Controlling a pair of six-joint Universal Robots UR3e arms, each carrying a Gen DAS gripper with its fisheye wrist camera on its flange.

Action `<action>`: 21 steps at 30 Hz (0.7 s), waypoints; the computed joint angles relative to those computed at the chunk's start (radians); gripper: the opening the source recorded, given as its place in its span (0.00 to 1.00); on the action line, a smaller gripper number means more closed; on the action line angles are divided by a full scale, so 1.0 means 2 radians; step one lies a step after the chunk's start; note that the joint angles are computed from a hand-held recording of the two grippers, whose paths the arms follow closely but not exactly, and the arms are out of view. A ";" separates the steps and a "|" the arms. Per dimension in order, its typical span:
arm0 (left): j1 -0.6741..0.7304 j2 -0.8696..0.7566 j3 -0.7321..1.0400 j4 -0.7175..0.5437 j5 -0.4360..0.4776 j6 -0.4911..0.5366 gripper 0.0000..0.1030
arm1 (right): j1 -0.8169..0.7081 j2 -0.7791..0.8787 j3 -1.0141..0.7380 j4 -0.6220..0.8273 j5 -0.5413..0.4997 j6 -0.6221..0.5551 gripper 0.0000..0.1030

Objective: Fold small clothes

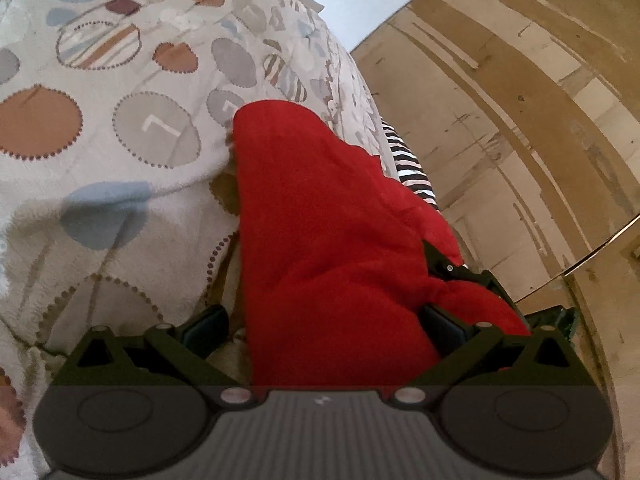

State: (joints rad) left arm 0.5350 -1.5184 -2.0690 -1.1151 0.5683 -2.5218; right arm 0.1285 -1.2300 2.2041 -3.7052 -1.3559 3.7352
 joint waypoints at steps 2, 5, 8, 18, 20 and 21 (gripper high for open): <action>0.000 -0.008 0.005 -0.009 -0.005 0.007 1.00 | 0.000 0.000 0.000 0.001 -0.001 -0.001 0.83; -0.002 -0.014 0.011 -0.017 -0.005 0.008 1.00 | 0.002 -0.001 0.000 0.002 -0.005 -0.004 0.81; -0.002 -0.011 0.018 -0.038 -0.009 0.010 0.89 | 0.005 -0.002 0.000 0.000 -0.005 -0.005 0.72; -0.001 0.054 0.039 -0.086 0.007 0.003 0.57 | 0.045 -0.096 -0.046 0.172 -0.048 0.023 0.41; 0.013 0.064 0.064 -0.141 -0.002 0.032 0.56 | 0.062 -0.110 -0.063 0.197 -0.065 0.023 0.40; 0.019 0.068 0.072 -0.158 -0.003 0.042 0.55 | 0.071 -0.115 -0.076 0.210 -0.072 0.026 0.40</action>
